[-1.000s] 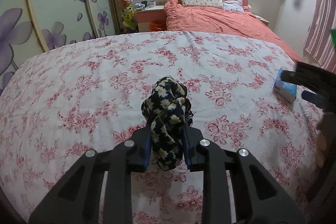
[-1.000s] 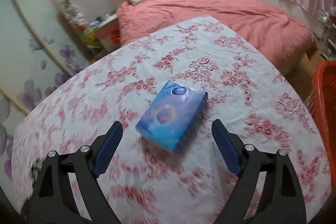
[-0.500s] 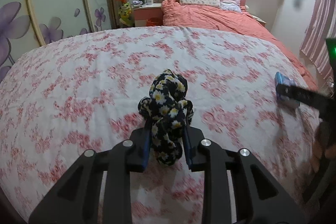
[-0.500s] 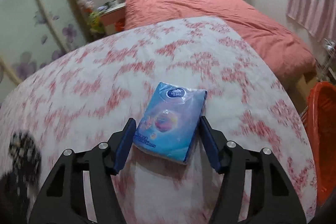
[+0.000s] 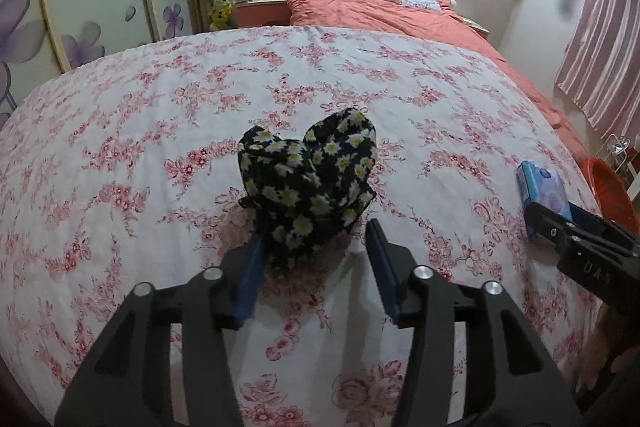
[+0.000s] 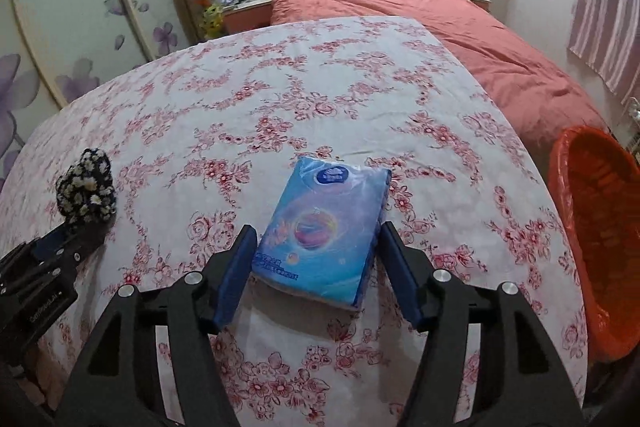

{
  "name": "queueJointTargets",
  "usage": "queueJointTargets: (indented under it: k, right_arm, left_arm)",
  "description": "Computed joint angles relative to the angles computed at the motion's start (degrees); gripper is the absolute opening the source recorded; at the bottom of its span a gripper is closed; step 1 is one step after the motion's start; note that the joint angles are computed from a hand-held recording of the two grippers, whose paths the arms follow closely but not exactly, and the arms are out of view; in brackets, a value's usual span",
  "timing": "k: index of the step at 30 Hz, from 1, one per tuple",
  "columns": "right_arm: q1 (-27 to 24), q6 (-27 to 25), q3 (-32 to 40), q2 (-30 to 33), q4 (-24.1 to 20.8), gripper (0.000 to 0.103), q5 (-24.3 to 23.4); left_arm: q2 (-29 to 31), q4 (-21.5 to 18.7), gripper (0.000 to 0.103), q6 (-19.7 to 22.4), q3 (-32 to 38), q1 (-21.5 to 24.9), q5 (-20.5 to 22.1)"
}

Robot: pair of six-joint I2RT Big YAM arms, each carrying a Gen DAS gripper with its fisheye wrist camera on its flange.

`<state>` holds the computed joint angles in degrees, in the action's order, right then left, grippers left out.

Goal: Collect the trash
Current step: 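Lift the scrunchie with the left gripper while the right gripper approaches the blue tissue pack, then grasp the blue tissue pack with the right gripper while the left gripper holds the scrunchie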

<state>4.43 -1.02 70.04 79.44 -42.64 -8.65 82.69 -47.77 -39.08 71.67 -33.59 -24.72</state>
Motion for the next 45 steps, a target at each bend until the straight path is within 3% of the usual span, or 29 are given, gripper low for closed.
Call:
queueJointTargets:
  k: [4, 12, 20, 24, 30, 45]
  right_arm:
    - [1.5, -1.3, -0.4, -0.2, 0.0, 0.063, 4.4]
    - [1.4, -1.0, -0.2, 0.2, 0.0, 0.065, 4.6]
    - [1.3, -0.8, -0.3, 0.2, 0.1, 0.067, 4.9]
    - [1.4, -0.8, -0.4, 0.1, 0.0, 0.068, 5.1]
    - [1.4, -0.7, -0.3, 0.2, 0.0, 0.069, 5.3]
    - [1.3, -0.6, -0.1, 0.5, -0.1, 0.072, 5.7]
  left_arm:
    - [0.9, -0.9, 0.054, -0.1, 1.0, 0.0, -0.3]
    - [2.9, -3.2, 0.057, -0.3, 3.2, -0.2, -1.4]
    - [1.3, -0.8, 0.058, -0.4, 1.5, 0.6, 0.2]
    - [2.2, -2.5, 0.058, -0.3, 2.7, 2.2, 0.3]
    - [3.2, -2.7, 0.051, 0.4, 3.6, 3.3, -0.7]
    - [3.4, -2.7, 0.051, 0.7, 3.8, 3.5, -0.3]
